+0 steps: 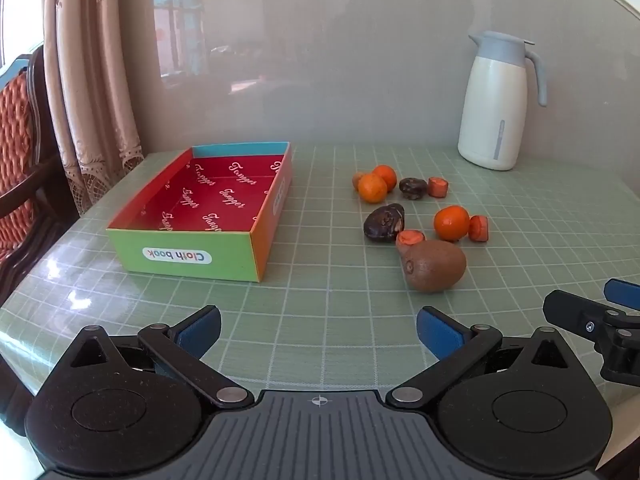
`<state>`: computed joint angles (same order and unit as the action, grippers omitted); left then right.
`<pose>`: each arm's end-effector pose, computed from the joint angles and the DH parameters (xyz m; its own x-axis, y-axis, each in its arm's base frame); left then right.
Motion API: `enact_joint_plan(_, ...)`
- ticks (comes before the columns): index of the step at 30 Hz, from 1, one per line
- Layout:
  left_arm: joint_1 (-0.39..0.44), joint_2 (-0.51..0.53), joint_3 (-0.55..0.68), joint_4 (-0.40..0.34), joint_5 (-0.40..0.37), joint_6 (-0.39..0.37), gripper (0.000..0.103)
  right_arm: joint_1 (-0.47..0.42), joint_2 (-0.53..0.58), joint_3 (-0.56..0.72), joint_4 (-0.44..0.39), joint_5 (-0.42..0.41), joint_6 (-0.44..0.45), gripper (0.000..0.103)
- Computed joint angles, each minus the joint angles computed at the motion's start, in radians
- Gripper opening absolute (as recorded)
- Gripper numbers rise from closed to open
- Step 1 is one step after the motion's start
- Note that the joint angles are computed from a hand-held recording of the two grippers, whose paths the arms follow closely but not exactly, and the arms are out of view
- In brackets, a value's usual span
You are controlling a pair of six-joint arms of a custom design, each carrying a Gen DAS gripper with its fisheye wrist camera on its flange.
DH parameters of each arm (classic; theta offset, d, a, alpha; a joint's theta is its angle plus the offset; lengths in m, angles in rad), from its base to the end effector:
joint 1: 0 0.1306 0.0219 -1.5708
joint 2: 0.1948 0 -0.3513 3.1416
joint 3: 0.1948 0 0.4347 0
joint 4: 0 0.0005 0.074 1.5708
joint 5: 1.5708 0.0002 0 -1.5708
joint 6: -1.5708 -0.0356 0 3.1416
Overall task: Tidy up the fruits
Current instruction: 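Move the left gripper toward the brown kiwi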
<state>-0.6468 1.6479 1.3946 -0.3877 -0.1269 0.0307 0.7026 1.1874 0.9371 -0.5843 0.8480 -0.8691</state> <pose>0.5008 -0.3732 0.2945 -0.4929 0.3340 -0.8034 0.5020 0.8634 0.0510 0.3553 0.2652 0.2956 -0.3980 0.3250 -0.8579 0.4041 0.9016 0.1541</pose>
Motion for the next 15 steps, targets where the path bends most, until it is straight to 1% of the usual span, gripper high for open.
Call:
enact_joint_plan(1, -0.001, -0.001, -0.002, 0.004, 0.0, -0.001, 0.103, -0.006, -0.021, -0.019, 0.004, -0.005, -0.007, 0.103)
enact_joint_plan(9, 0.001, 0.003, 0.005, -0.001, 0.008, 0.007, 0.103, -0.003, -0.004, -0.002, -0.009, -0.003, -0.03, 0.103)
enact_joint_plan(15, 0.003, 0.007, 0.017, -0.008, 0.008, -0.003, 0.103, -0.007, 0.002, 0.004, -0.013, -0.008, -0.037, 0.103)
